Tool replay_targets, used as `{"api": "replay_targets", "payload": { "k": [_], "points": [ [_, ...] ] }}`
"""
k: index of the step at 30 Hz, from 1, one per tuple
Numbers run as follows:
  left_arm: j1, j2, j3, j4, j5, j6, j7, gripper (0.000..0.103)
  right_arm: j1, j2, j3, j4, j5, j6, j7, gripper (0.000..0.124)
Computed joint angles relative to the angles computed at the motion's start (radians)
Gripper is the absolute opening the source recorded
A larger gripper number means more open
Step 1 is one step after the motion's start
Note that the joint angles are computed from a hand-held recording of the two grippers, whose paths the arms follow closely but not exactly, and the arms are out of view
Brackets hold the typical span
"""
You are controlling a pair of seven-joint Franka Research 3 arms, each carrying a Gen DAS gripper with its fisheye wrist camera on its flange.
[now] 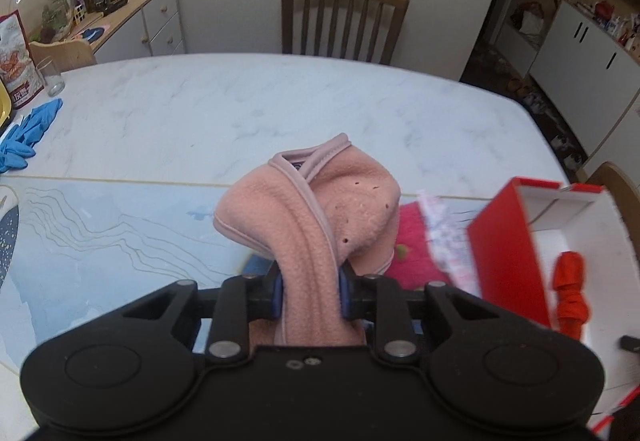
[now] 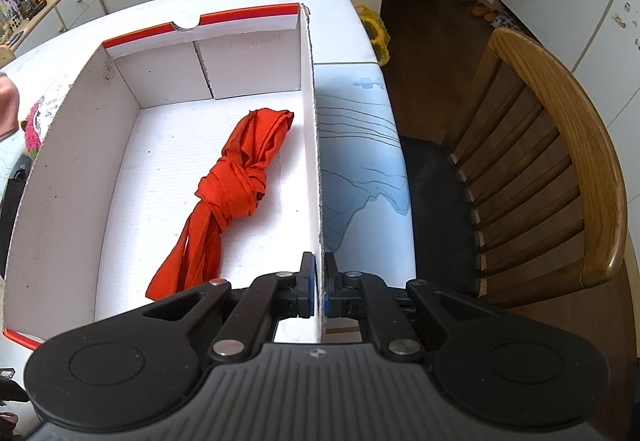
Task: Organize objects
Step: 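Carry the pink fleece hat into the box over the umbrella and release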
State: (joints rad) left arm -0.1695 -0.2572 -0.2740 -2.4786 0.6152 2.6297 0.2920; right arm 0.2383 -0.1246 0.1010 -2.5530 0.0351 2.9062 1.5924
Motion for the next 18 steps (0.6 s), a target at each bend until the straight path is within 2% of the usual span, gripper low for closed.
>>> {"api": "replay_targets", "payload": {
  "k": [8, 18],
  "points": [
    [-0.048, 0.018, -0.040, 0.086, -0.006, 0.000, -0.010, 0.023, 0.015, -0.001, -0.011, -0.006, 0.046, 0.017, -0.051, 0.003],
    [-0.131, 0.186, -0.049, 0.244, -0.016, 0.053, -0.027, 0.023, 0.016, 0.003, -0.012, -0.004, 0.080, 0.020, -0.084, 0.003]
  ]
}}
